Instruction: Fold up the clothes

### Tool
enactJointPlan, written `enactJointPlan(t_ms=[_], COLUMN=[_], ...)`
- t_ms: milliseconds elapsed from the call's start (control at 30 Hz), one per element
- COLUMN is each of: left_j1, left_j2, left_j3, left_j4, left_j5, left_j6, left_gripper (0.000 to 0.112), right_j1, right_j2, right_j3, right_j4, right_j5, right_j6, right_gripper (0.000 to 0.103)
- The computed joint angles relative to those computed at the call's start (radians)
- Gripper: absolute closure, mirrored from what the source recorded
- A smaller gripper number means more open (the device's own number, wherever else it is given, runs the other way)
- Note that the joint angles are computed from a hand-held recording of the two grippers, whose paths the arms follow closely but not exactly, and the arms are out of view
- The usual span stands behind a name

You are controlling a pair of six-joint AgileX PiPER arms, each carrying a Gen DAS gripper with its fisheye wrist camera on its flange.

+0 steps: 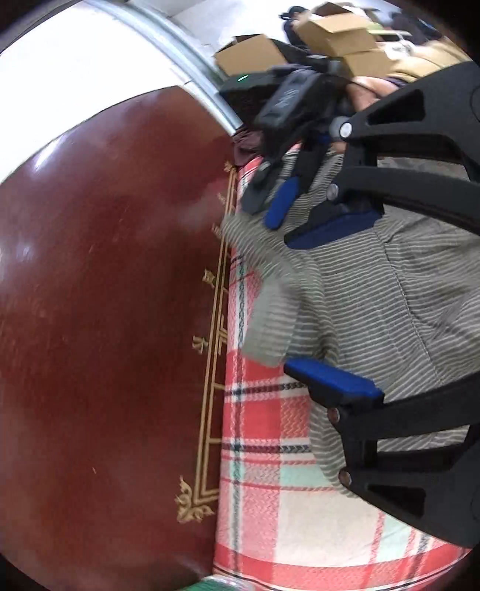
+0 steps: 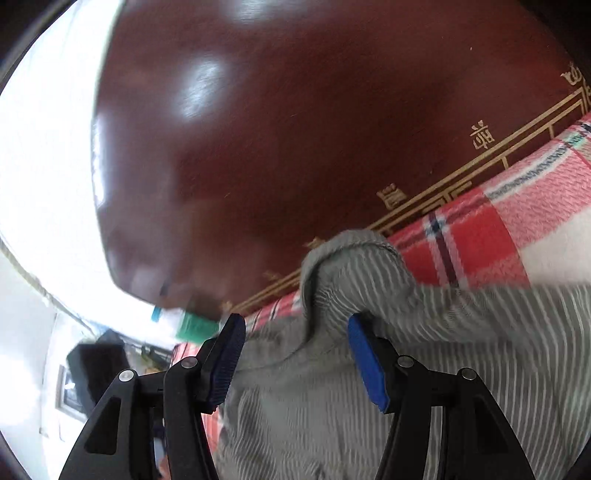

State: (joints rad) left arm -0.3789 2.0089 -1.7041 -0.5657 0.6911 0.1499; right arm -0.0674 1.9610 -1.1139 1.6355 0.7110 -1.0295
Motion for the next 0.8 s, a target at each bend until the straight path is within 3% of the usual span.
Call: enactJointPlan(t_ms=[200, 367, 433, 533, 667, 733, 800], left_j1=[-0.023, 0.024, 0.018, -0.043, -0.087, -0.086, -0.082], left_j2=[-0.021, -0.119, -0.153, -0.125, 0.08, 0.129, 0.108], left_j3=[0.035, 0.175, 0.211, 0.163, -0.091, -0.142, -0.112], left_j4=[0.001, -0.297, -0.314, -0.073, 0.271, 0.34, 0.333], left_j5=[-0.015, -0.023, -0.029, -0.054, 0.099, 0.118, 0.087], left_j6=[0.109, 0.412, 0.467, 0.302, -0.039, -0.132, -0.148], left_gripper=[0.05, 0.05, 0.05, 0.05, 0.05, 0.05, 0.05], right_j1=[0.023, 0.026, 0.04, 0.05, 0.011, -0.025, -0.092], right_j2=[0.022, 0.051, 0.075, 0.069, -0.022, -0.113, -0.251], right_j3=[-0.048, -0.076, -0.095, -0.103, -0.023, 0.065, 0.207], right_j4=[-0.08, -0.071, -0.067, -0.092, -0.109, -0.128, -0.166], right_j5=[-0.068, -0.072, -0.088, -0.107, -0.044, -0.005, 0.033], right_j6=[0.031, 0.025, 0.002, 0.016, -0.025, -0.075, -0.141], right_gripper=[0.043, 0.042, 0.04, 0.039, 0.038, 0.038, 0.033])
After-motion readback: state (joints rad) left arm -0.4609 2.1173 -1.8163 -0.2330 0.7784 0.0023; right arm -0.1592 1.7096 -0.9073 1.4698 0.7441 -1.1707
